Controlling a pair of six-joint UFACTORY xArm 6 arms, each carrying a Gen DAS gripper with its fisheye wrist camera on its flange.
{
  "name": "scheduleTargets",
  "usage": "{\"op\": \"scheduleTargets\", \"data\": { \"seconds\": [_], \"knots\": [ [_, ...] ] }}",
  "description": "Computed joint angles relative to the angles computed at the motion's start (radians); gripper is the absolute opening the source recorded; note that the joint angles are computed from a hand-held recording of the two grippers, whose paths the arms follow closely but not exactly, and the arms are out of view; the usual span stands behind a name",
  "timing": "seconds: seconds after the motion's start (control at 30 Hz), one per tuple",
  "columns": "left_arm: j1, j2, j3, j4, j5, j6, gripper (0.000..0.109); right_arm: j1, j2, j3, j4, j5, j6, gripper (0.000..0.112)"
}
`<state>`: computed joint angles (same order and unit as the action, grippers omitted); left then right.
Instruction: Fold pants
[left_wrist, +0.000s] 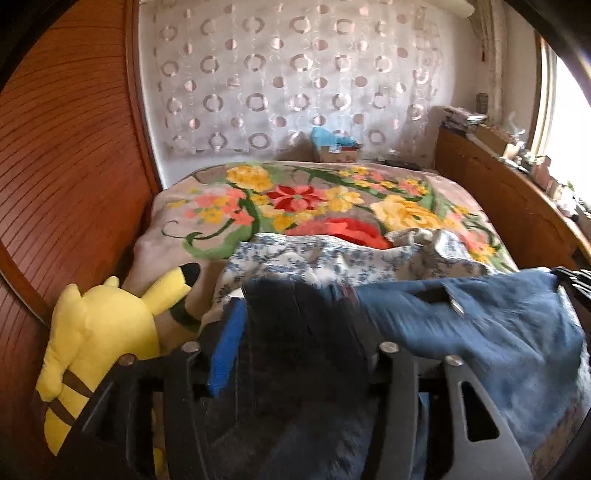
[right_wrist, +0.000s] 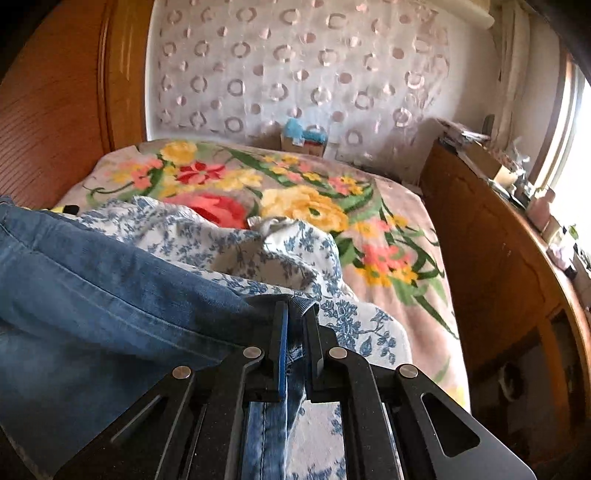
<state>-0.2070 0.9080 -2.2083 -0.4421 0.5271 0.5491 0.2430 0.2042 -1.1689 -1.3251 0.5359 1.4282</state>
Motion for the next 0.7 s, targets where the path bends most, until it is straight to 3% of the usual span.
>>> {"op": "scheduleTargets", "data": {
  "seconds": [0.1,0.17,0.2,0.23,0.5,0.7],
  "knots": [
    [0.000,-0.078,0.120,-0.047,-0.049,0.058,0.062,0.003,-0.007,-0.003,0.022,0.002,0.001,0.009],
    [0.001,-0.120,0.184,-0.084,-0.069,0.101,0.062,0.011,-0.038,0.017,0.035,0.001,0.011,0.021],
    [0.001,-0.139,0.214,-0.096,-0.078,0.116,0.062,0.004,-0.054,0.030,0.028,-0.009,0.024,0.036],
    [0.001,-0.162,0.253,-0.104,-0.091,0.133,0.062,-0.005,-0.089,0.067,0.002,-0.039,0.053,0.041],
    [0.001,-0.303,0.508,-0.218,-0.167,0.272,0.062,0.033,-0.304,0.300,-0.046,-0.099,0.134,0.045],
    [0.014,-0.330,0.595,-0.199,-0.195,0.266,0.062,0.029,-0.423,0.441,-0.061,-0.154,0.195,0.060]
  ]
}}
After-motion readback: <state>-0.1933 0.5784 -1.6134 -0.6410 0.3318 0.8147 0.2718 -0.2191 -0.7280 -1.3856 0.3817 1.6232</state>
